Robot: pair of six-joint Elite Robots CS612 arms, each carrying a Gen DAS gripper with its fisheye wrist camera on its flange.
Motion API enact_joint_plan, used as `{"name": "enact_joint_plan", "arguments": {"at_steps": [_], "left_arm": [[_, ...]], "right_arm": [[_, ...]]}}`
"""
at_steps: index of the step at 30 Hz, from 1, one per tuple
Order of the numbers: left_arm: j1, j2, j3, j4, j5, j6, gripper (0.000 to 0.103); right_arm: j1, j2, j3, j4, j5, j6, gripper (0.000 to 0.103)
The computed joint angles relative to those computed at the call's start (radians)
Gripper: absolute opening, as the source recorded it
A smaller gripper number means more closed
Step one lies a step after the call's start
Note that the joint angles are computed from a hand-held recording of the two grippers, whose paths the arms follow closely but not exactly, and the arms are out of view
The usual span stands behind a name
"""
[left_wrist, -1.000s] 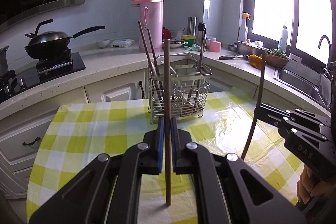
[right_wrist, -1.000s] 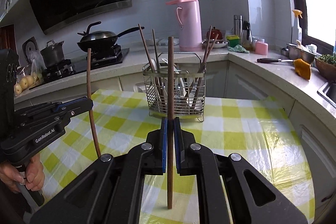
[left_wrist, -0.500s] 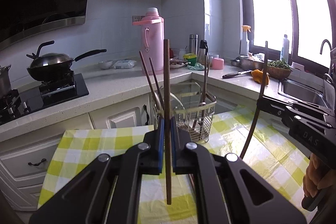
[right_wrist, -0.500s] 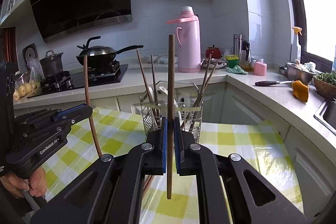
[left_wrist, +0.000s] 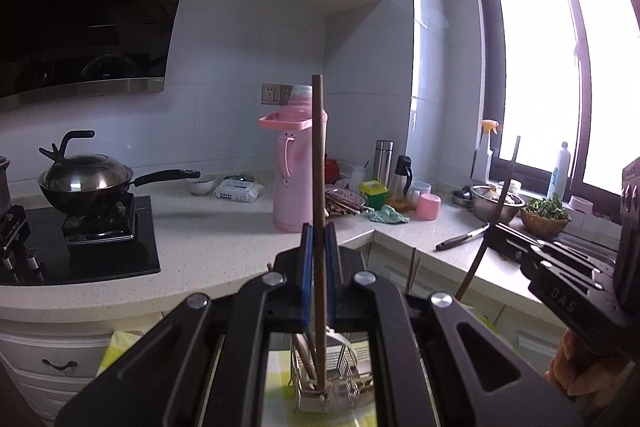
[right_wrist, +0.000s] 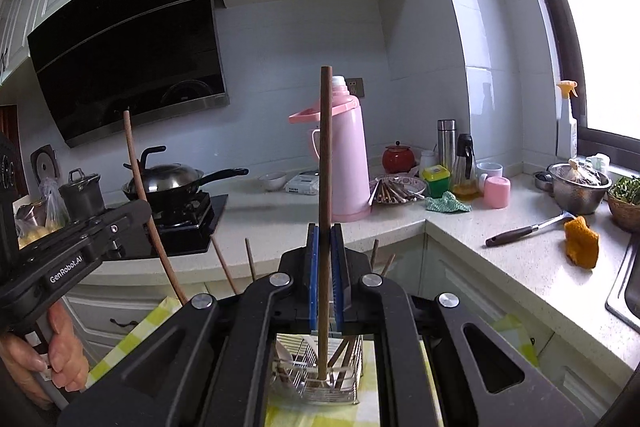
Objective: Organize utensils
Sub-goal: 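Lower the chopsticks into the wire rack and open both grippers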
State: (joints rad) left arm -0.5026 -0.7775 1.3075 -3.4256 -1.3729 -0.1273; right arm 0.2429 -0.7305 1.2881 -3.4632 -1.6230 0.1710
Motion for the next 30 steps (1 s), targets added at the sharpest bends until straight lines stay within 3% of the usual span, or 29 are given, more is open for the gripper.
{"name": "enact_joint_plan", "arguments": {"at_steps": [7,15,20,24,30], "left_arm": [[0.017,0.089,-0.132,0.079,-0.004,-0.084,0.006],[0.026,0.167,-0.201,0.182,-0.037,-0.093,0.006],[0.026,0.188,-0.204,0.203,-0.03,-0.103,0.006],[0.024,0.2,-0.192,0.195,-0.007,-0.115,0.006],[0.018,0.204,-0.173,0.183,0.024,-0.091,0.007]], "right_arm": [[-0.008,0.074,-0.12,0.091,0.029,0.007,0.008],[-0.009,0.135,-0.191,0.24,0.087,-0.014,0.008],[-0.015,0.153,-0.196,0.286,0.129,0.008,0.008],[-0.012,0.158,-0.178,0.247,0.123,0.046,0.009],[-0.008,0.158,-0.173,0.288,0.109,0.037,0.01]]}}
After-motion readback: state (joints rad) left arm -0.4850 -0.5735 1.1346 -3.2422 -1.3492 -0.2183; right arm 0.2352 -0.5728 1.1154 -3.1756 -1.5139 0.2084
